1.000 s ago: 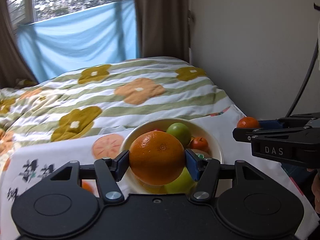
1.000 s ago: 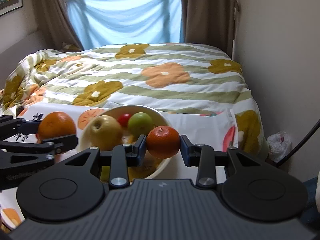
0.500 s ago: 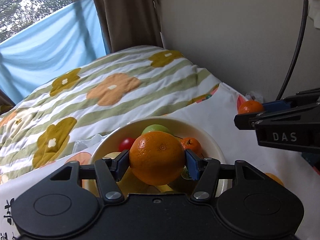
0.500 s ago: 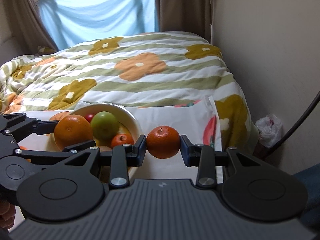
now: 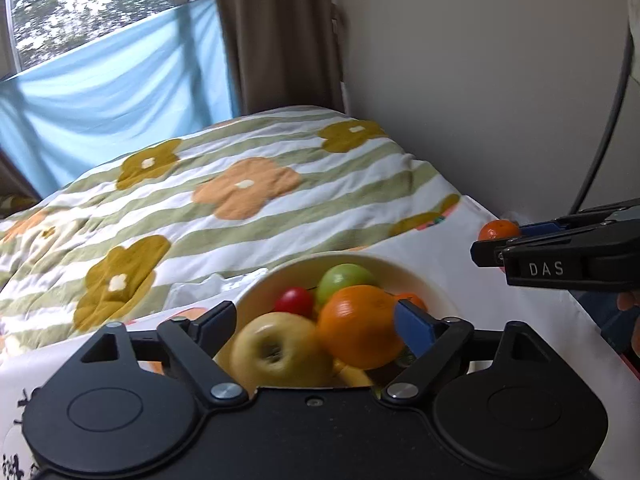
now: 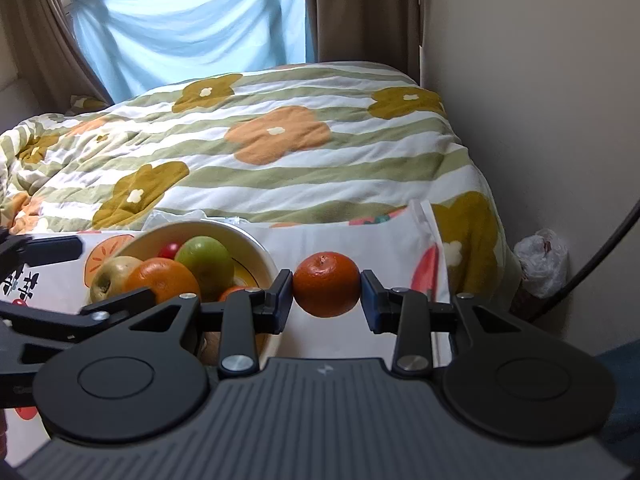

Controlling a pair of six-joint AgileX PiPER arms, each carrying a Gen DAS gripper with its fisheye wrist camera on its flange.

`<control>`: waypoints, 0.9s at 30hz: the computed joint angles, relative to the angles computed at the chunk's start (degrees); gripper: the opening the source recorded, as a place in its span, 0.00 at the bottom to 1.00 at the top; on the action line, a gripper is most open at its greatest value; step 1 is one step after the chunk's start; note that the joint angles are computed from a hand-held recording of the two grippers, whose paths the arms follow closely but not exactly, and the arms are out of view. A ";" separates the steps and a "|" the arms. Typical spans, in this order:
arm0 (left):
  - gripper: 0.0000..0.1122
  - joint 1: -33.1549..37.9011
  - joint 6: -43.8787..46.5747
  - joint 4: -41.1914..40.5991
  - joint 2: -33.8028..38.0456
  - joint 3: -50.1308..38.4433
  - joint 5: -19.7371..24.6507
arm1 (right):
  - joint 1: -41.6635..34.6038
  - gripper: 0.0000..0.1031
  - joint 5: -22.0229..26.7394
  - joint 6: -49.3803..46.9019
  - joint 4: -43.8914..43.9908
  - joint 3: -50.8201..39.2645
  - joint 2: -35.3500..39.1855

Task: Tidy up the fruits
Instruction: 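Open the left gripper to drop the orange while the right gripper releases the tangerine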

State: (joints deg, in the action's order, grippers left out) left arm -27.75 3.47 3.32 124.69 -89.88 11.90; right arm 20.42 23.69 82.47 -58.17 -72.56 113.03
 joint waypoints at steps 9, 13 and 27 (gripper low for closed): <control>0.81 2.52 -15.68 12.52 -5.02 6.74 -1.94 | -0.63 0.50 -2.26 -11.21 8.56 -7.09 4.34; 0.81 3.42 -22.44 18.34 -6.40 9.06 -2.54 | -1.14 0.50 -4.30 -16.38 12.58 -10.01 6.94; 0.81 3.66 -43.00 37.52 -8.10 14.00 -2.42 | -3.12 0.80 -12.24 -12.66 10.30 -10.04 9.91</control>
